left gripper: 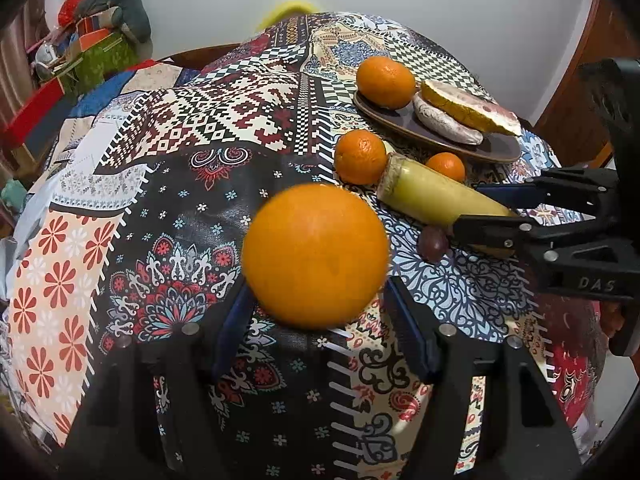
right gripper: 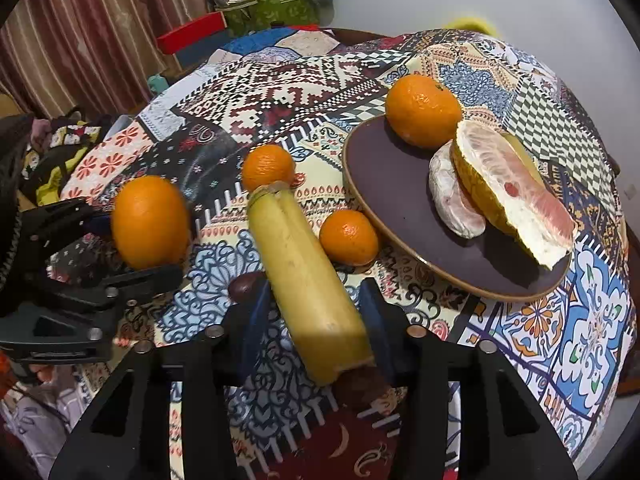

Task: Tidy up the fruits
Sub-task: 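Grasp the large orange with left tool while right tool grasps yellow cylindrical fruit, then lift the orange with left tool while right tool carries yellow fruit toward plate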

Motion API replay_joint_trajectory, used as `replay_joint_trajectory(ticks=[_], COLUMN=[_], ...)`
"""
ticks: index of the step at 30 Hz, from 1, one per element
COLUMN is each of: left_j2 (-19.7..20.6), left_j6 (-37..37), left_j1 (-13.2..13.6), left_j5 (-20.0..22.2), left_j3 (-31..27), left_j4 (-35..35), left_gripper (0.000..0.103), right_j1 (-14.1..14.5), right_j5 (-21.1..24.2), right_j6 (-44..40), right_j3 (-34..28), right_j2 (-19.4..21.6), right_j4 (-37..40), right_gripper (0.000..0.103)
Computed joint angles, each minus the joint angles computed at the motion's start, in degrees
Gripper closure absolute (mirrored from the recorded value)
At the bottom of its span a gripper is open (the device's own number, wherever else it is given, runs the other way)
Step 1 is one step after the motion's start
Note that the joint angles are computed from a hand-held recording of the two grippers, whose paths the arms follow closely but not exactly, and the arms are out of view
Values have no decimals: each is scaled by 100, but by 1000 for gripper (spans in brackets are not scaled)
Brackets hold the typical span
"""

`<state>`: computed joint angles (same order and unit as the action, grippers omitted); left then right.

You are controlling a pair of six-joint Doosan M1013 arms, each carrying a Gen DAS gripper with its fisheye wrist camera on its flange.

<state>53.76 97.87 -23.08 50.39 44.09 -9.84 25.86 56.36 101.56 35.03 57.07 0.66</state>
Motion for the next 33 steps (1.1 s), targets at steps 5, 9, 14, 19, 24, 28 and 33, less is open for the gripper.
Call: replay_joint_trajectory(ticks=[5, 9, 14, 19, 24, 28, 33], left_j2=[85, 90, 46, 136, 266, 350, 406], left_j6=[62, 70, 110, -37, -252, -313, -405], left_j1=[69, 132, 189, 228, 211, 170, 108], left_j5=[198, 301, 333, 439, 543, 529, 360], left_j3=[-192, -228, -172, -367, -615, -789, -866], left_j4=[-318, -573, -740, -921, -795, -595, -343], left_gripper=[37, 37, 36, 24, 23, 23, 23], right_j1=[-21, 26, -8, 31, 94, 119, 76], right_j5=[31, 373, 290, -149, -574, -883, -1265], right_j6=[-17, 16, 31, 81, 441, 672, 1191], right_j3=[43, -284, -251, 91, 422, 912, 1506], right_j2=[-40, 127, 134, -108, -390, -699, -1033], right_j4=[137, -68, 100, 24, -404, -751, -1000], right_gripper=[67, 63, 66, 69, 70, 70, 70])
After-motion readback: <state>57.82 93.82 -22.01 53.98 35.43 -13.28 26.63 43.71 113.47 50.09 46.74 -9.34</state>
